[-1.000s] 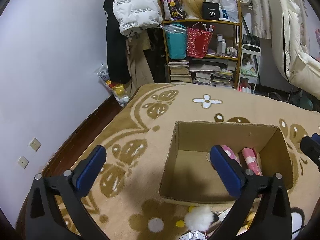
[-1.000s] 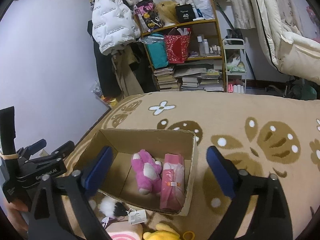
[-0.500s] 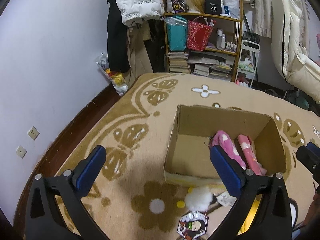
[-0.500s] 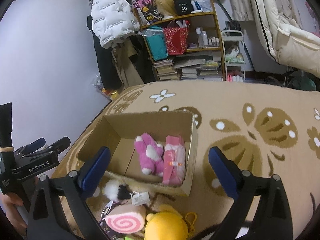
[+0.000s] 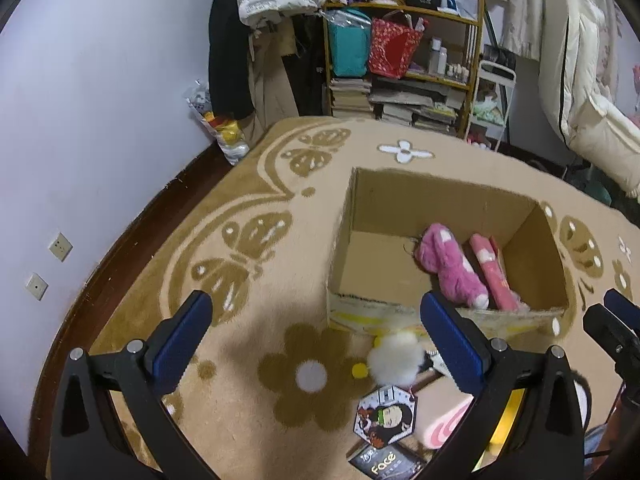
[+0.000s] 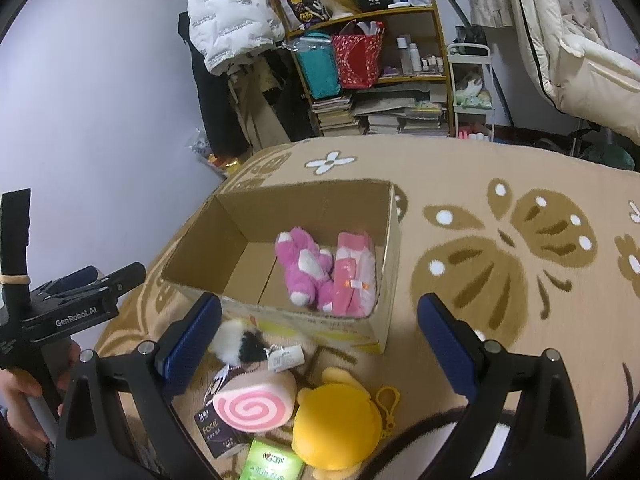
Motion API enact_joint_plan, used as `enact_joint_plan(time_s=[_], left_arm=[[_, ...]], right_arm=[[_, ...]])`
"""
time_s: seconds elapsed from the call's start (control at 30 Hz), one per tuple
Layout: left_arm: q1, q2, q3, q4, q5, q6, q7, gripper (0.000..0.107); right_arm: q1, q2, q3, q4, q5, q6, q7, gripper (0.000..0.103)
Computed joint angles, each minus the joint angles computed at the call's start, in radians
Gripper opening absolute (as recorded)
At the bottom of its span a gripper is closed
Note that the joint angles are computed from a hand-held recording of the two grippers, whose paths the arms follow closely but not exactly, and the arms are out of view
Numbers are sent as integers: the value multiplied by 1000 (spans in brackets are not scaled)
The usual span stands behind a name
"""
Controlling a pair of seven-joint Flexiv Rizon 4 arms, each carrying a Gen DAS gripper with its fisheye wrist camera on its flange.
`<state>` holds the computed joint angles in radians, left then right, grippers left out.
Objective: Organize soft objects
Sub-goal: 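Withdraw both tools from the box back toward the remaining pile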
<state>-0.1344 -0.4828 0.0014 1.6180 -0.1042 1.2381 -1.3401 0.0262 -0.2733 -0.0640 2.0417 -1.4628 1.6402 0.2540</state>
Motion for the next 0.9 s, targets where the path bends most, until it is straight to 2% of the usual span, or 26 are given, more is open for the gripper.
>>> enact_joint_plan(time_s=[0.1, 0.27, 0.43, 0.47, 0.53, 0.57, 0.63, 0.73, 0.9], left_arm=[[12, 3, -19, 11, -17, -17, 25, 103], [-13, -7, 7, 8, 18, -39, 18, 103], [-18, -24, 11, -1, 43, -64, 17, 103], [-22, -26, 15, -1, 50, -67, 16, 103], [-30, -30, 23, 1, 67, -67, 11, 103], [-26, -32, 18, 2, 65, -69, 16, 103], [-16, -37, 1, 5, 49, -79, 30, 103], [1, -51, -25, 3, 18, -84, 64, 103], [19, -74, -63, 0, -23, -82, 139, 103]], right_arm=[[10, 2, 13, 18, 58, -17, -55, 103], [56, 3, -11, 45, 140, -14, -121, 103], [90, -8, 5, 68, 290, -26, -264, 103], [102, -9, -3, 71, 301, -24, -275, 101], [156, -4, -76, 74, 228, -8, -211, 97], [163, -7, -75, 74, 241, -9, -225, 96], [162, -20, -49, 73, 312, -12, -296, 96], [148, -39, 16, 64, 443, -45, -432, 89], [140, -68, 88, 47, 601, -80, -590, 88]])
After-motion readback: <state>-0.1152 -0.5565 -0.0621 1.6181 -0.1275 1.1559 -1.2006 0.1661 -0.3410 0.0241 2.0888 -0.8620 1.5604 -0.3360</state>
